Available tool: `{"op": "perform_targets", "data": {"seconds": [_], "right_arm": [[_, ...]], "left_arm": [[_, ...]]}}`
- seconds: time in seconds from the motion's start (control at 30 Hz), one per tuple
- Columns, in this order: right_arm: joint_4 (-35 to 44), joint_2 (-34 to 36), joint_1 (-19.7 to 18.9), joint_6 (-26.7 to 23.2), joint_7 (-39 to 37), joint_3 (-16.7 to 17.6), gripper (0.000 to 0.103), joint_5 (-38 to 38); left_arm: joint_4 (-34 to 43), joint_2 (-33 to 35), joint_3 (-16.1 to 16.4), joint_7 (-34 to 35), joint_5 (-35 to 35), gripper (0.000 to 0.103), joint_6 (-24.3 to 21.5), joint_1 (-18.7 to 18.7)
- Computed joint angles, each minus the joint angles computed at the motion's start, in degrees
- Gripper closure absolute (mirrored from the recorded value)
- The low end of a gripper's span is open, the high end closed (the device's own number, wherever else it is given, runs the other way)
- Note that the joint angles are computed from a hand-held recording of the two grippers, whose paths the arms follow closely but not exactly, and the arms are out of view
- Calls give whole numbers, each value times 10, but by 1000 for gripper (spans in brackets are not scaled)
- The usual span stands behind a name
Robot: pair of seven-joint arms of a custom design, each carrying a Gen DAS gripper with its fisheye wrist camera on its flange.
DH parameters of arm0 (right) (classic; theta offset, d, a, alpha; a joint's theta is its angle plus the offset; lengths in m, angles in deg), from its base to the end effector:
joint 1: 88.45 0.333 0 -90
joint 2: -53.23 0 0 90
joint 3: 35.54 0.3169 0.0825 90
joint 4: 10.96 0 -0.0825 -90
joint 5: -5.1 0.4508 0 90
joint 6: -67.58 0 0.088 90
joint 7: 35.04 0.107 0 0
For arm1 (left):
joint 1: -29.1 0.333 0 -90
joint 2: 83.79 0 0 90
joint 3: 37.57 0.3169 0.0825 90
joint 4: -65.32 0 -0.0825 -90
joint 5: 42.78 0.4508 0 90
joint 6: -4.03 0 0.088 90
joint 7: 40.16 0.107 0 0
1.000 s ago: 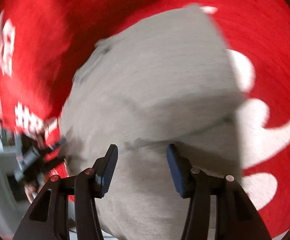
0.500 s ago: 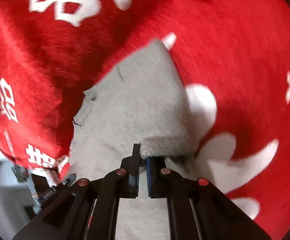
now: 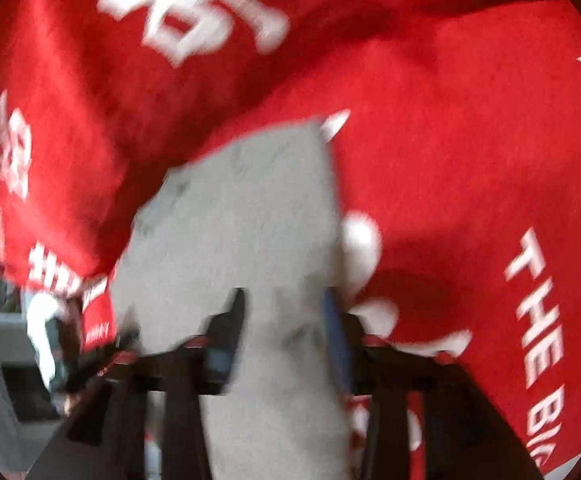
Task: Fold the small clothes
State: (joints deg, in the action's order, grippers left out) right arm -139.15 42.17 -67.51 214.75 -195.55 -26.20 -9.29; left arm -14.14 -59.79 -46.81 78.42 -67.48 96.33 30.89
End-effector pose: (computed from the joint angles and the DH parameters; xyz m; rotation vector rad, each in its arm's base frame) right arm 0.5052 0.3027 0.4770 -0.4737 2.5379 0.0243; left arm 0.7201 -0.1195 0.4575 1.2949 -2.3448 0.4148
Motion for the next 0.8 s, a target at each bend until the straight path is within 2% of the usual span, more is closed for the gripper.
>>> {"op": "perform_targets", "data": {"seconds": [0.13, 0.23, 0.27, 0.3, 0.33, 0.37, 0.5, 0.63, 0.73, 0.8], "right_arm": [[-34, 3, -27, 63, 51, -10, 53, -18], [-34, 33, -25, 107, 4, -30, 53, 23], [-29, 42, -18, 106, -37, -39, 66, 60], [-17, 48, -17, 85, -68, -43, 86, 77], [-3, 51, -15, 60, -108, -47, 95, 97], [8, 49, -18, 38, -118, -44, 95, 87], [80, 56, -20, -113, -189, -30, 95, 23], [75, 73, -16, -120, -215, -32, 95, 60], [65, 69, -15, -118, -183, -28, 93, 40], [67, 60, -12, -140, -172, -26, 89, 49]], "left_arm": [[-8, -7, 1, -2, 6, 94, 9, -3], [-18, -13, 1, -4, 7, 94, 17, -5], [-19, -14, 2, -3, 8, 94, 18, -5], [-20, -14, 2, -2, 9, 94, 18, -5], [-21, -15, 2, -2, 10, 94, 19, -6], [-22, -17, 2, -2, 12, 94, 21, -7], [-32, -29, 1, 6, 16, 94, 37, -10], [-40, -34, 0, 17, 21, 94, 51, -16], [-51, -40, 2, 16, 25, 94, 62, -19], [-55, -44, 4, 16, 26, 94, 66, -18]]}}
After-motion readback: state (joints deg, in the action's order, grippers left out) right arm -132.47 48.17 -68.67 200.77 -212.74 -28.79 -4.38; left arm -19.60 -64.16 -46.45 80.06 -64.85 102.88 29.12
